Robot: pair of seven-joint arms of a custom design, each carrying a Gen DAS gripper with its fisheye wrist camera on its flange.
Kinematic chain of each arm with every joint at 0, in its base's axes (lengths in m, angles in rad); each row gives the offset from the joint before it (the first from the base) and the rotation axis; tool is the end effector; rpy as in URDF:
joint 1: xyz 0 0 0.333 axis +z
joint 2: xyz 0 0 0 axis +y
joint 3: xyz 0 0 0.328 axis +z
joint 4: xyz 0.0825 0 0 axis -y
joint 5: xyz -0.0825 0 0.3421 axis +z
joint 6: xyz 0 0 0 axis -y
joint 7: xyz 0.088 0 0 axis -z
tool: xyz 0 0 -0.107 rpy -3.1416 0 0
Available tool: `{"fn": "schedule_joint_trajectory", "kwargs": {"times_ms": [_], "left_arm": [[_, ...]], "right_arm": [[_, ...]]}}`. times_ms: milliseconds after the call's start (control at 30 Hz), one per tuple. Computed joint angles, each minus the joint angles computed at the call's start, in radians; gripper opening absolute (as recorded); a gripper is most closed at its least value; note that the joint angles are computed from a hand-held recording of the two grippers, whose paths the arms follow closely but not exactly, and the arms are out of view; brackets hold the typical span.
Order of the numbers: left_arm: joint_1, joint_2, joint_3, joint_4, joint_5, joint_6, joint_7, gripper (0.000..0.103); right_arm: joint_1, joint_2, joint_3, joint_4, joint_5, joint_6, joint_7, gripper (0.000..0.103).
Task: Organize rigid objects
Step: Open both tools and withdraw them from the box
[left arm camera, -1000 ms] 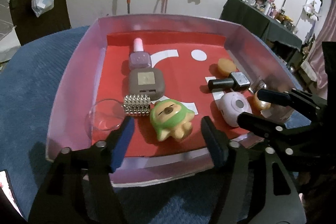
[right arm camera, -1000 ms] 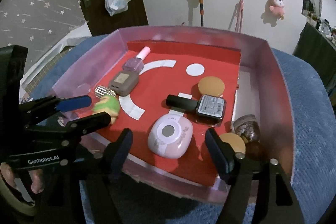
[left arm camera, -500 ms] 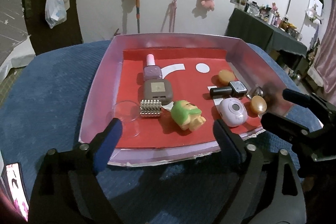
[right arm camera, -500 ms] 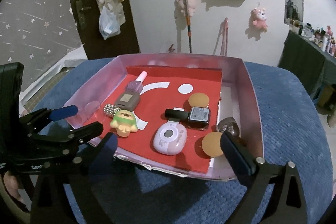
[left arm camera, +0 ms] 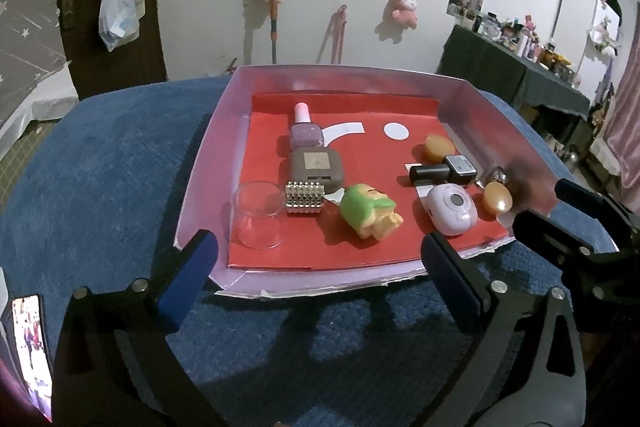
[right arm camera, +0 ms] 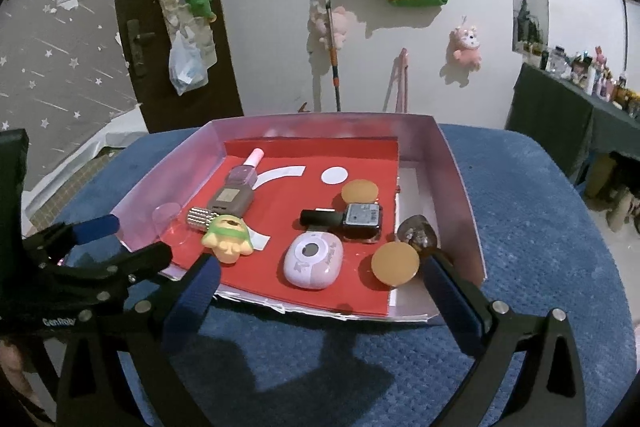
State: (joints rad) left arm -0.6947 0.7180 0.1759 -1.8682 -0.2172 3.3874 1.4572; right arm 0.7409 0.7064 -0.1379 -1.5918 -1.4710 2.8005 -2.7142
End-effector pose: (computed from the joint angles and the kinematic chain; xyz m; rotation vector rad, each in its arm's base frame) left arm 0.5791 -0.3278 0.2742 -1.5555 2.0317 -0.9546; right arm 0.5275 0.4417 0.2792 -1.6442 1.6561 -0.7002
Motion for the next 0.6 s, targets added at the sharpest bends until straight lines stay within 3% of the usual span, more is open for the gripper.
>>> {"fn": "schedule_joint_trajectory", "kwargs": {"times_ms": [267,600], "left_arm": [[-0.015,0.017,0.021,0.01,-0.017,-0.009,-0.002,0.103],[-0.025,0.038,0.041,0.036,0.025,-0.053,-0.039,0.103]], "right_arm": [[0.015,0.007,0.006,-0.004,0.007,-0.069,0.029,0.103],[0.014,0.044,-0.008,0.016,0.114,-0.039,-0.06,0.103]]}}
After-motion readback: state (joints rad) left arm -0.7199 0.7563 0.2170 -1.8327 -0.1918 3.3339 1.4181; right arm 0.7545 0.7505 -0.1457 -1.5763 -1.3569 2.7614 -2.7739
